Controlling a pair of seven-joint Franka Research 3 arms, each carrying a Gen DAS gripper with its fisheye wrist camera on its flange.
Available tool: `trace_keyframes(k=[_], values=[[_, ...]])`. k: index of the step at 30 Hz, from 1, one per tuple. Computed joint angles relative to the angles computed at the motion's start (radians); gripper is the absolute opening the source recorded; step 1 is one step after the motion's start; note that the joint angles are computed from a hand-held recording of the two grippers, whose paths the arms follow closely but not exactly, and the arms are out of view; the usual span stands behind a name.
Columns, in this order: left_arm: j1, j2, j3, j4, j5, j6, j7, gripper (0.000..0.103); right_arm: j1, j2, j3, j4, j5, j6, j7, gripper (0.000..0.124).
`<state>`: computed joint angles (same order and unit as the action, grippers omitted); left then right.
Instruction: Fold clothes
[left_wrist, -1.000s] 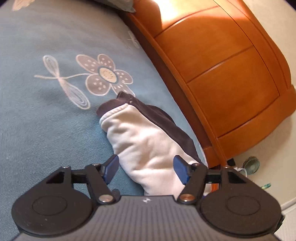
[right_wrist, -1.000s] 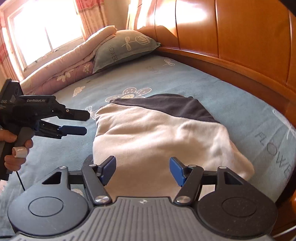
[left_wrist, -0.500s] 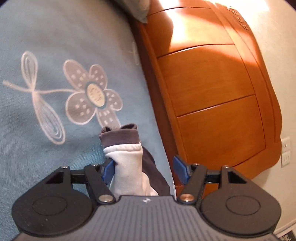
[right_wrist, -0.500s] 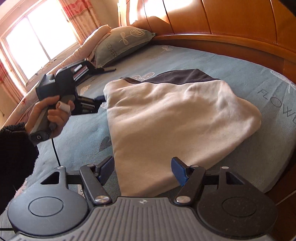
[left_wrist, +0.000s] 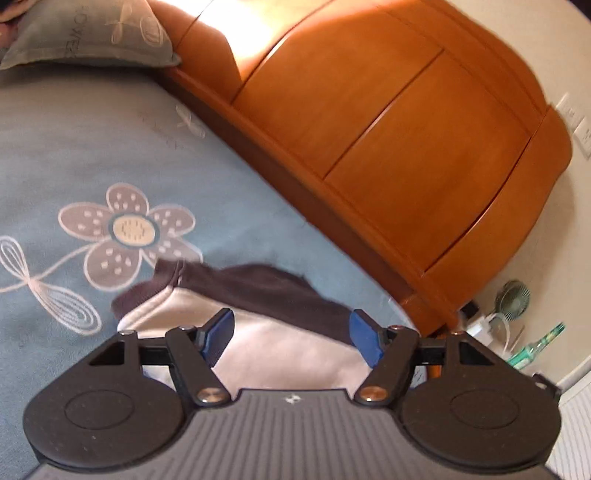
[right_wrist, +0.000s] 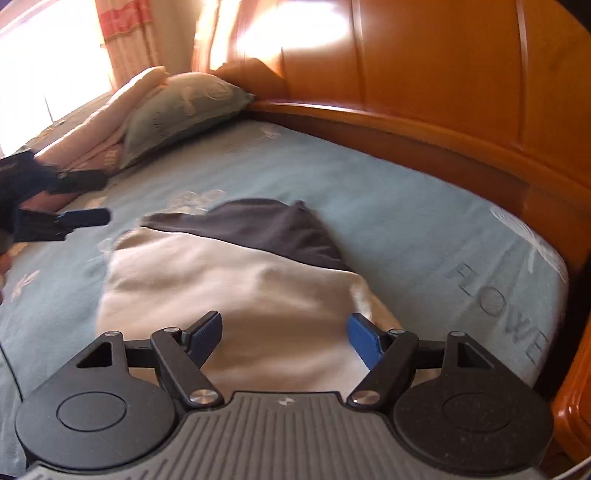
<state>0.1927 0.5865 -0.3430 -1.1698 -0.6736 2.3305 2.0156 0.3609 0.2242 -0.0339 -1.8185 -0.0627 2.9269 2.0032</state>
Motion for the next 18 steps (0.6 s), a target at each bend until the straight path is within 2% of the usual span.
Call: trace_keyframes(k=[1, 2, 4, 5, 6, 7, 9, 11, 13, 15, 16, 18], values=[[-0.026, 0.002, 0.027, -0.003, 0.051, -0.008, -0.037, 0.068, -0.046, -0.013, 0.047, -0.035, 0.101, 0.044, -0.068, 0.071], [-0.04, -0.003, 0.042, -0.021, 0.087, -0.002, -0.052, 0.068, -0.06, -0.025, 0.061, -0.059, 0.149, 0.07, -0.087, 0.07], [-0.031, -0.035, 0.032, -0.07, 0.092, 0.029, -0.022, 0.068, -0.004, -0.054, 0.002, -0.073, 0.067, 0.058, 0.005, 0.071], [-0.023, -0.054, 0.025, -0.095, 0.084, 0.044, -0.001, 0.069, 0.02, -0.063, -0.018, -0.069, 0.003, 0.05, 0.047, 0.076], [-0.017, -0.072, 0.02, -0.118, 0.075, 0.057, 0.02, 0.069, 0.018, -0.068, -0.003, -0.062, -0.003, 0.04, 0.026, 0.08], [-0.015, -0.087, 0.019, -0.135, 0.074, 0.066, 0.041, 0.069, 0.008, -0.071, 0.022, -0.053, 0.01, 0.03, -0.017, 0.08], [-0.024, -0.107, 0.026, -0.151, 0.096, 0.072, 0.078, 0.071, -0.029, -0.065, 0.103, -0.026, 0.12, 0.002, -0.191, 0.08], [-0.032, -0.128, 0.034, -0.168, 0.117, 0.076, 0.11, 0.072, -0.044, -0.052, 0.158, 0.006, 0.227, -0.065, -0.348, 0.081], [-0.038, -0.153, 0.047, -0.194, 0.135, 0.066, 0.121, 0.074, -0.016, -0.036, 0.148, 0.03, 0.217, -0.149, -0.371, 0.082], [-0.047, -0.189, 0.069, -0.233, 0.17, 0.055, 0.121, 0.075, 0.013, -0.032, 0.118, 0.038, 0.158, -0.214, -0.329, 0.082], [-0.05, -0.214, 0.08, -0.265, 0.19, 0.063, 0.131, 0.075, 0.018, -0.037, 0.111, 0.034, 0.143, -0.223, -0.323, 0.082], [-0.054, -0.272, 0.097, -0.348, 0.212, 0.112, 0.168, 0.08, 0.015, -0.045, 0.102, 0.035, 0.141, -0.169, -0.323, 0.089]])
